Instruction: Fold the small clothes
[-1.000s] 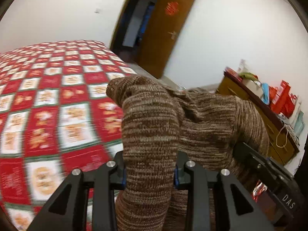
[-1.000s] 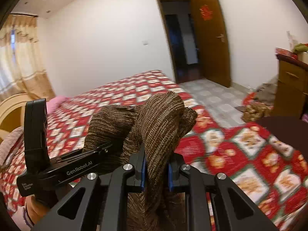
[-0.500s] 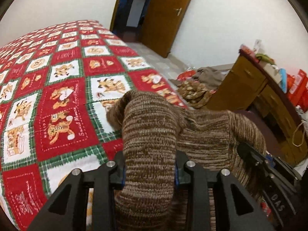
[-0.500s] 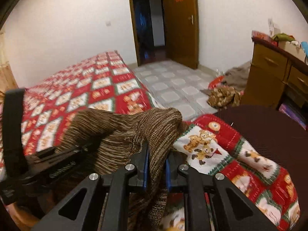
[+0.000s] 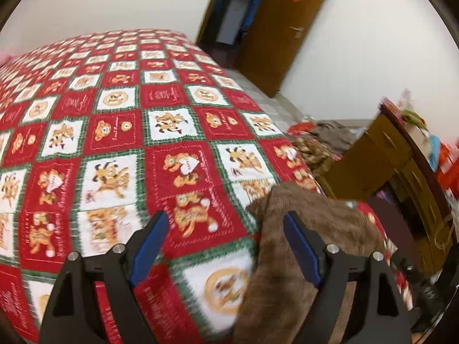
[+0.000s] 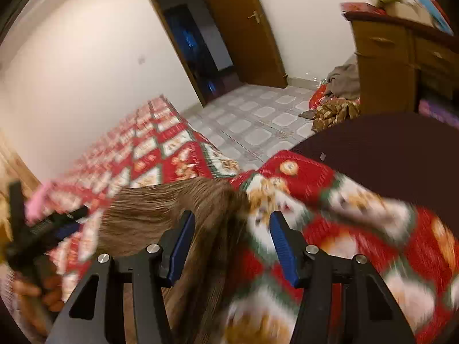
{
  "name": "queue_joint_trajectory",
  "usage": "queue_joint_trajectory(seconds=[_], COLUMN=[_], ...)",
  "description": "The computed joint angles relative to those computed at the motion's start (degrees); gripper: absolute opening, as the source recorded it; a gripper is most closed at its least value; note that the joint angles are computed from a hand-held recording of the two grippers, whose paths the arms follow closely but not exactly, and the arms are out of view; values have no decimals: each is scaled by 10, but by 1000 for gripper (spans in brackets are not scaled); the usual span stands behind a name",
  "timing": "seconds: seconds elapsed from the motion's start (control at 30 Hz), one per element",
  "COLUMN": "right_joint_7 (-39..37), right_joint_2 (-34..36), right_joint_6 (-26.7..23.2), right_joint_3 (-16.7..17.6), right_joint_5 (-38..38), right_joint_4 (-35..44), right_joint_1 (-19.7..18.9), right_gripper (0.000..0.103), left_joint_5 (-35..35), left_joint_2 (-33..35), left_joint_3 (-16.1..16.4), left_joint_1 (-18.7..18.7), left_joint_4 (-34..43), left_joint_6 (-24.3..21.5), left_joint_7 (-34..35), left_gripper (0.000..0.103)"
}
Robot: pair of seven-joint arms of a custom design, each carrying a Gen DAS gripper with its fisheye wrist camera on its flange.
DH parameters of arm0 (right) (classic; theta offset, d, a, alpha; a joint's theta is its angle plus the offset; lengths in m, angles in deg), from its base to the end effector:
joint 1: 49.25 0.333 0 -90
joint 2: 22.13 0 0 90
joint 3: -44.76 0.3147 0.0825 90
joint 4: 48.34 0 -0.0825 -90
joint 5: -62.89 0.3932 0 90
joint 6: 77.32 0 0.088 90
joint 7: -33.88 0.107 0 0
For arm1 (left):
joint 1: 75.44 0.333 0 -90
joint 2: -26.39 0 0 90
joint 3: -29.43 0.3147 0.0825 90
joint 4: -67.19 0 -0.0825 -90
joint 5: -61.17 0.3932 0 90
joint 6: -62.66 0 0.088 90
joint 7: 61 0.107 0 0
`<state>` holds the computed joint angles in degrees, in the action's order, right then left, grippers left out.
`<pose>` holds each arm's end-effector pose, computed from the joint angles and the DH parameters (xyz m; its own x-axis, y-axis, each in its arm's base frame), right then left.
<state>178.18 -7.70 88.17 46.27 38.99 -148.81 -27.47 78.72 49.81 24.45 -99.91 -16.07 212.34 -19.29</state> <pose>0.6216 0.2914 0.5222 -0.0208 -0.9337 -0.3575 -0.6534 0.2834 -0.7020 0.6453 -0.3578 0.5371 0.0219 -0.9481 0.3173 -0.7465 -0.2266 -0.6256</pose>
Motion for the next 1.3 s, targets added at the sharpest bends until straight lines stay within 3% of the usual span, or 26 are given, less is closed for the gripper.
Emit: queue_joint_trajectory(seconds=[0.03, 0.1, 0.23, 0.33, 0.4, 0.43, 0.5, 0.53, 0.57, 0.6, 0.63, 0.67, 0.7, 0.83, 0.97, 1.07, 1.13, 1.23, 1.3], right_joint_7=[-21, -99, -102, -123, -136, -170, -180, -200, -181, -144, -140, -162, -200, -233, -238, -260, -266, -262, -273], right_joint_2=[-27, -63, -116, -119, -119, -115, -112, -104, -102, -97, -90, -84, -82, -124, -156, -162, -169, -180, -186], right_joint_6=[28, 34, 28, 16, 27, 23, 10, -14, -25, -44, -61, -62, -51, -43, -89, -103, -91, -128, -145], right_joint_3=[19, 60, 68, 75, 76, 82, 81, 90, 79, 72, 68, 84, 86, 85, 76, 72, 73, 76, 74], right_joint_5=[27, 92, 119, 137, 151, 180, 178, 189, 161, 110, 99, 129, 191, 239, 236, 267, 269, 234, 249], right_joint_4=[-40, -89, -167, -187, -195, -189, -180, -166, -160, -147, -133, -126, -128, -158, -170, -189, -204, -199, -201], right_joint_1=[-11, -28, 1, 16, 22, 23, 29, 26, 38, 46, 50, 36, 33, 28, 32, 36, 40, 42, 47], right_gripper=[55, 55, 55, 55, 55, 55, 55, 55, 53, 34, 14, 14, 13, 12, 12, 12, 12, 12, 12], left_joint_5=[2, -16, -105, -161, -103, -102, -147, -178, -170, -128, -93, -99, -126, -236, -266, -242, -261, -264, -264], left_joint_2=[-22, -46, -80, -75, -79, -79, -79, -77, -73, -70, -67, -69, -74, -114, -129, -119, -127, -138, -144], left_joint_3=[-4, -23, -69, -83, -49, -51, -79, -91, -83, -58, -43, -48, -63, -106, -111, -101, -105, -105, -106], left_joint_1=[2, 15, 38, 36, -2, -3, 13, 20, 10, -14, -31, -28, -16, 18, 14, 1, 6, 6, 5], left_joint_4=[-36, -87, -176, -184, -192, -189, -189, -189, -184, -173, -162, -162, -168, -203, -224, -229, -251, -259, -265], left_joint_6=[21, 57, 110, 87, 99, 91, 96, 103, 99, 82, 62, 62, 71, 87, 62, 45, 72, 66, 61], left_joint_7=[8, 46, 126, 152, 103, 109, 155, 177, 166, 129, 102, 104, 116, 170, 176, 140, 141, 135, 129], left_gripper=[84, 84, 84, 84, 84, 85, 82, 78, 63, 44, 37, 25, 19, 17, 17, 18, 18, 18, 18])
